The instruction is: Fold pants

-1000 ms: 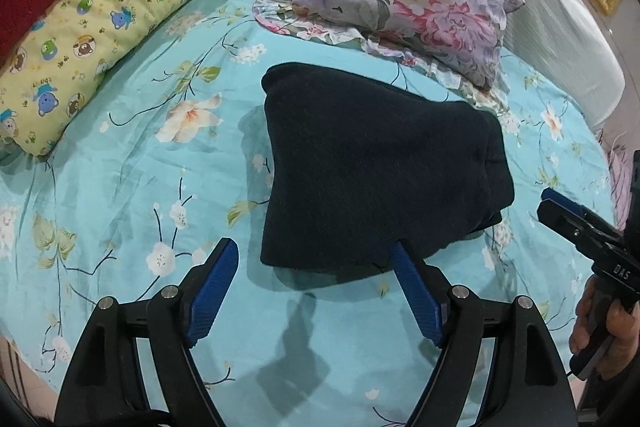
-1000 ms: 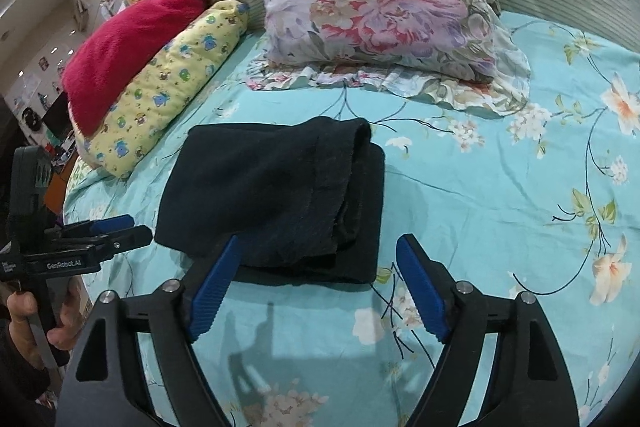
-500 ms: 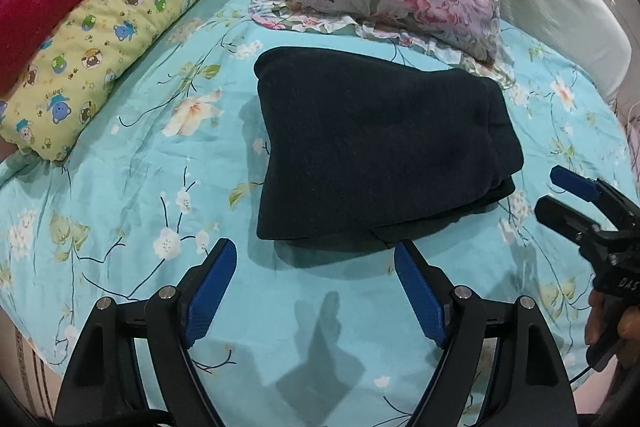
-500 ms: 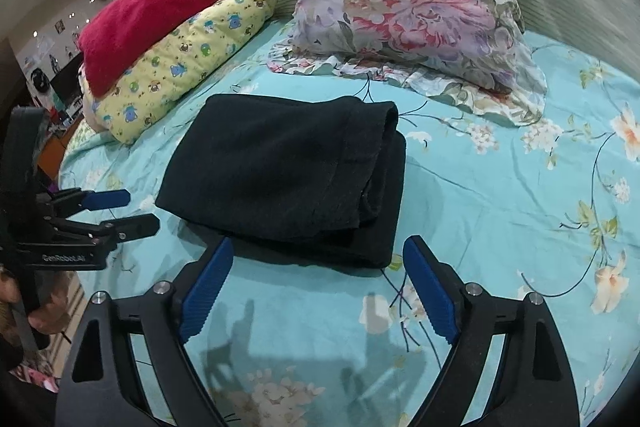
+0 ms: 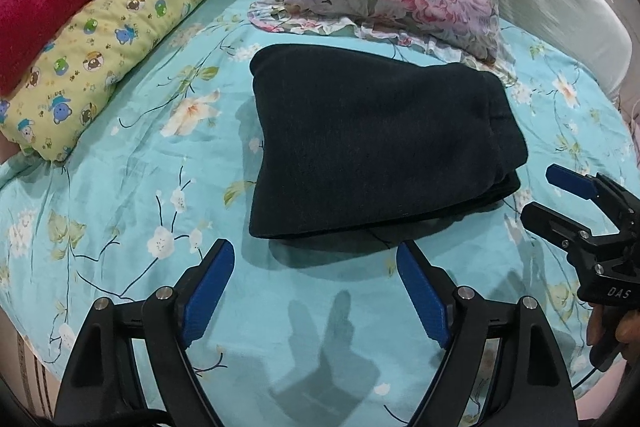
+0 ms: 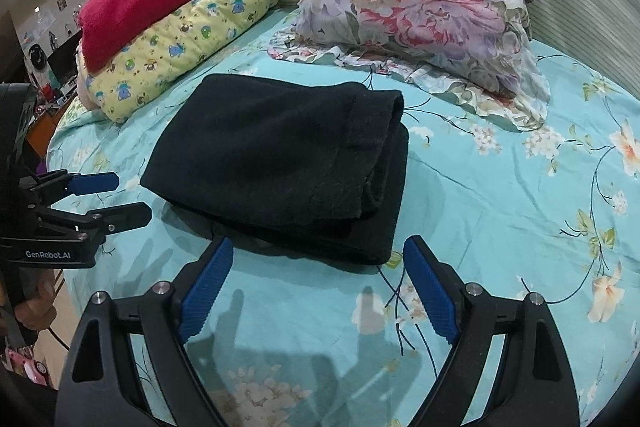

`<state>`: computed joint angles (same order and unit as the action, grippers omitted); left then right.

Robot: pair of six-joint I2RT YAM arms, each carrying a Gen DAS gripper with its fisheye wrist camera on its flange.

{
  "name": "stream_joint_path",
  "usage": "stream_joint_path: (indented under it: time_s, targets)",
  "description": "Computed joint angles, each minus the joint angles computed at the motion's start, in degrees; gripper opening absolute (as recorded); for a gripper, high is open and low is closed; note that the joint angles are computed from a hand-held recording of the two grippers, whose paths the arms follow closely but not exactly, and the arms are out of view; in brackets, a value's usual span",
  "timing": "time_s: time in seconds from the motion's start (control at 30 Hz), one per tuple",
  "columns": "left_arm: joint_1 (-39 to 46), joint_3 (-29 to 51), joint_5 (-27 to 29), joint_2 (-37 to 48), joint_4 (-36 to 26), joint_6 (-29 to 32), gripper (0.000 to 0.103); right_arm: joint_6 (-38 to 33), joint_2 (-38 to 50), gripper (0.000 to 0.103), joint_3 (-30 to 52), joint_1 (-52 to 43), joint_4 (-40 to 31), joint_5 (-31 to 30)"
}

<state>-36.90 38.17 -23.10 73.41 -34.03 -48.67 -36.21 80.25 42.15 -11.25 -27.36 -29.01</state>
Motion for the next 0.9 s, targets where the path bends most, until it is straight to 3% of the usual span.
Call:
stream_joint_path:
  time_s: [0.9]
  targets:
    - [1.3, 1.4, -0.8, 4.6, 2.1, 2.5, 0.084, 0.1, 3.9, 0.087, 1.6, 2.4, 1.2, -0.6]
